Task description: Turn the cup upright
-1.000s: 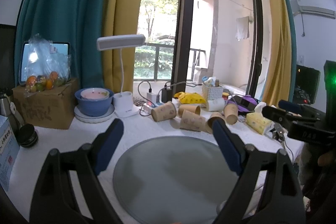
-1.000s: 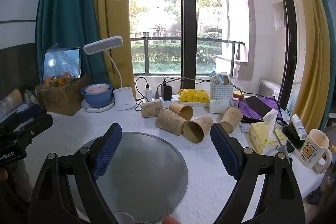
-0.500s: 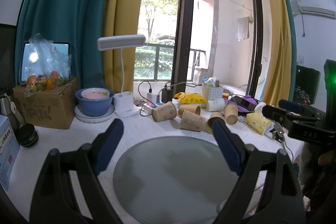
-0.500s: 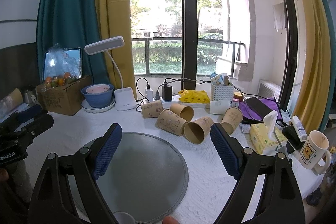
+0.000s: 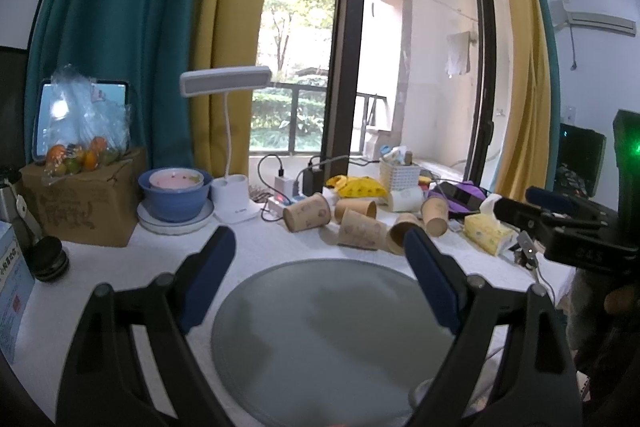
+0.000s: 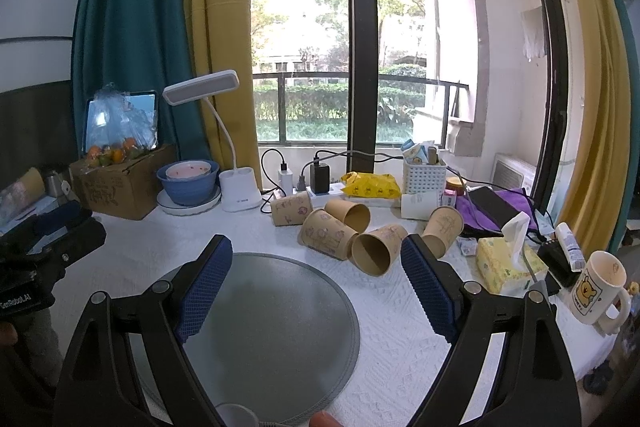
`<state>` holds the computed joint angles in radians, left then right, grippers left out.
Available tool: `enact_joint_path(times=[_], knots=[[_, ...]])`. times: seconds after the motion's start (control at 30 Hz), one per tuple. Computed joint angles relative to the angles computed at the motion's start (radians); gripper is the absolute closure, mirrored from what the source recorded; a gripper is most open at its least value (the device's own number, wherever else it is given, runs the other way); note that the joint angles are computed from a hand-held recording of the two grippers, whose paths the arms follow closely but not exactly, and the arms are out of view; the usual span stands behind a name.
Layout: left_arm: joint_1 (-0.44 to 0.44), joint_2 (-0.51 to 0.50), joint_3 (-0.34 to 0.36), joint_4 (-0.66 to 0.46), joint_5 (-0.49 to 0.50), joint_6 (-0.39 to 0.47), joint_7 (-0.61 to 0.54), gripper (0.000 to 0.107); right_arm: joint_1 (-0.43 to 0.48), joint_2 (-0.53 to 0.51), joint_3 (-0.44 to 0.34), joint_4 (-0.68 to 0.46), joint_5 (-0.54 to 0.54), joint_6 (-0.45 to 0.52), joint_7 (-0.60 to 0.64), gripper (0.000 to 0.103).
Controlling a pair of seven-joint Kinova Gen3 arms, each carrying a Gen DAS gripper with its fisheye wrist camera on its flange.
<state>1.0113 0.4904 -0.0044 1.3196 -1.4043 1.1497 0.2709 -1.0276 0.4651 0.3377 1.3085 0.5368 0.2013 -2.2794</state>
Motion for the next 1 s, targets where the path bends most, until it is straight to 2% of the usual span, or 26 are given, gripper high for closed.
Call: enact_joint_path(times=[0.8, 1.0], knots=[[-0.004, -0.002, 0.002, 0.003, 0.0, -0.003, 0.002, 0.02, -0.003, -0.002, 0.005, 0.003, -0.002, -0.003, 0.002, 0.015], [-0.014, -0.003, 0.004, 0.001, 0.011, -0.016, -0.02, 0.02, 0.022, 0.009, -0.025, -0.019, -0.013, 0.012, 0.018, 0.015]])
